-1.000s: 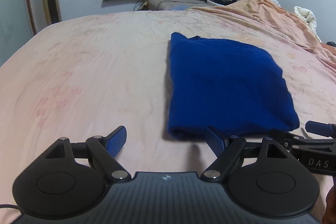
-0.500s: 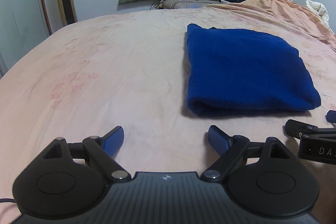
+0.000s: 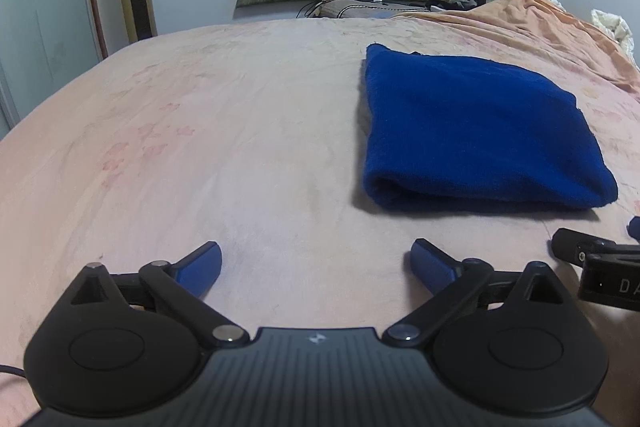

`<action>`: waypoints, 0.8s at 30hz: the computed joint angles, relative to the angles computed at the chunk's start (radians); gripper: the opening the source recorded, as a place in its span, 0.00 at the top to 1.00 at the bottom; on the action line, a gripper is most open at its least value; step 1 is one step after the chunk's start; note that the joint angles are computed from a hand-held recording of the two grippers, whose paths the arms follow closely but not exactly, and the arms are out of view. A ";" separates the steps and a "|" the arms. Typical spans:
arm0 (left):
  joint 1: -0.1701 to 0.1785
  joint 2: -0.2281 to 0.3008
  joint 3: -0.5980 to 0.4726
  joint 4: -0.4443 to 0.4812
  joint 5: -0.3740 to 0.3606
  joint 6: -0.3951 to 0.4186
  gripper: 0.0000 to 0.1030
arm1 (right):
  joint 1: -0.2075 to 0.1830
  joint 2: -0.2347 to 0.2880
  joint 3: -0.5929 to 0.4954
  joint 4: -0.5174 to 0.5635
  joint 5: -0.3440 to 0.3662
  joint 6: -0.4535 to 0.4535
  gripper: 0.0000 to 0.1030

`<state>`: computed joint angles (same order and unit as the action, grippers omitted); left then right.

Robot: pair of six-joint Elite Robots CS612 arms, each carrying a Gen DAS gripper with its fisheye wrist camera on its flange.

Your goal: Fold small clothes

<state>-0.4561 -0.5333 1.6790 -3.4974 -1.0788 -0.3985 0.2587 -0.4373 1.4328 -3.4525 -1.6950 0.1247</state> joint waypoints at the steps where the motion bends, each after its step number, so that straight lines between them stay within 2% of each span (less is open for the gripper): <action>1: 0.000 0.000 0.000 -0.001 0.001 0.000 0.01 | 0.000 0.000 0.001 -0.001 0.001 0.002 0.00; 24: -0.004 0.001 -0.001 0.000 0.014 0.006 0.00 | 0.003 0.002 -0.004 0.011 -0.012 -0.014 0.00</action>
<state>-0.4599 -0.5320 1.6784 -3.4971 -1.0653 -0.3927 0.2619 -0.4356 1.4291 -3.4420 -1.7067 0.1108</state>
